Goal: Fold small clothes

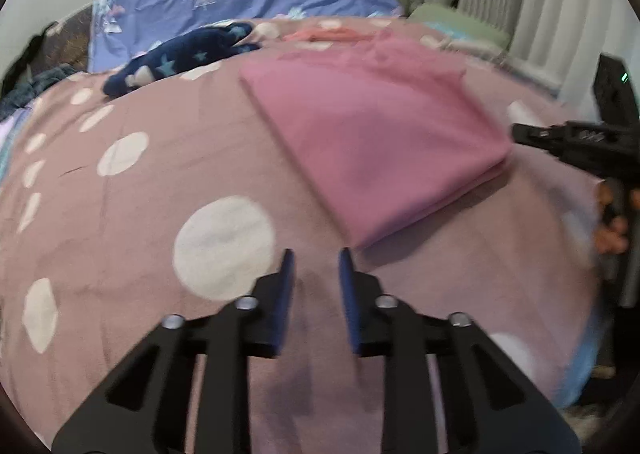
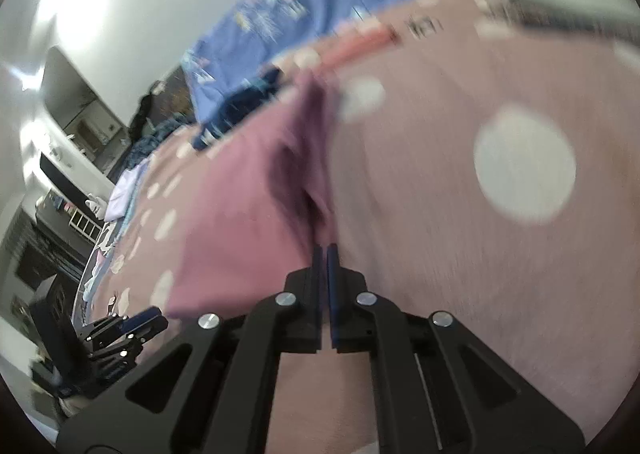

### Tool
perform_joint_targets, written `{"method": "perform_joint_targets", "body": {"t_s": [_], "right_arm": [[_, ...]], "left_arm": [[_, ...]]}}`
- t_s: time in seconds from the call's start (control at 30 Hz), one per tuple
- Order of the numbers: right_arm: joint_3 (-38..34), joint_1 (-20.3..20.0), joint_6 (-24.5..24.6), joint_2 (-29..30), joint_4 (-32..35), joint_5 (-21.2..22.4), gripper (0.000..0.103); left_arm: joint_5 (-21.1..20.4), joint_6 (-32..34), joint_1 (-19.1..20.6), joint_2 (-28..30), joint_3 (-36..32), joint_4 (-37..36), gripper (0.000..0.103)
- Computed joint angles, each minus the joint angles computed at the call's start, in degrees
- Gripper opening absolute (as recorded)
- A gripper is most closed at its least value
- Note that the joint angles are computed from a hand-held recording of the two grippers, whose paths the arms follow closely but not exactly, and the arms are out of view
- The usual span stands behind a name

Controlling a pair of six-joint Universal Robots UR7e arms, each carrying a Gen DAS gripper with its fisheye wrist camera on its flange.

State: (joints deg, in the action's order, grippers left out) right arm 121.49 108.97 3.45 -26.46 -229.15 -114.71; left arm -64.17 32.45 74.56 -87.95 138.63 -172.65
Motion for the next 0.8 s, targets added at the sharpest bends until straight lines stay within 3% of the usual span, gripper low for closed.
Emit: {"method": "perform_joint_targets", "body": {"t_s": [0.17,0.2,0.3,0.33,0.4,0.5,0.6,0.8], "right_arm": [[-3.17,1.54,-6.7,0.3,2.17,2.52,0.02],[-4.18,1.52,-6.77,0.56,4.78,1.3,0.019],[-7.62,1.2,-3.29,2.42,13.77,-9.54,0.011],[-7.02,0.53,-2.37,2.78,12.95,-9.55,0.011],[-5.76,0.05,-3.2,2.06,11.76,-7.54,0.011],[-6.2,1.98,-4.71,1.24,12.17,-10.52,0.016],[-7.43,3.52,-9.45,0.55,8.15,-8.98,0.016],[-14.44,2.57,-15.19,-0.81,14.08,-3.63,0.016]], "left_arm": [[-4.54,1.17,-2.03,2.81,-1.6,-3.44,0.02],[-4.81,0.85,-1.71,4.71,-2.61,-2.49,0.02],[0.19,1.45,-1.22,11.04,-3.46,-4.05,0.022],[-0.21,3.66,-0.98,11.97,-2.43,-7.7,0.022],[-0.2,3.49,-1.31,11.66,-2.12,-8.0,0.024],[-1.27,2.59,-0.69,11.6,-2.81,-6.54,0.024],[-0.49,3.43,-1.14,11.98,-1.99,-8.58,0.024],[-1.42,3.9,-0.4,11.66,-2.21,-8.23,0.024]]}}
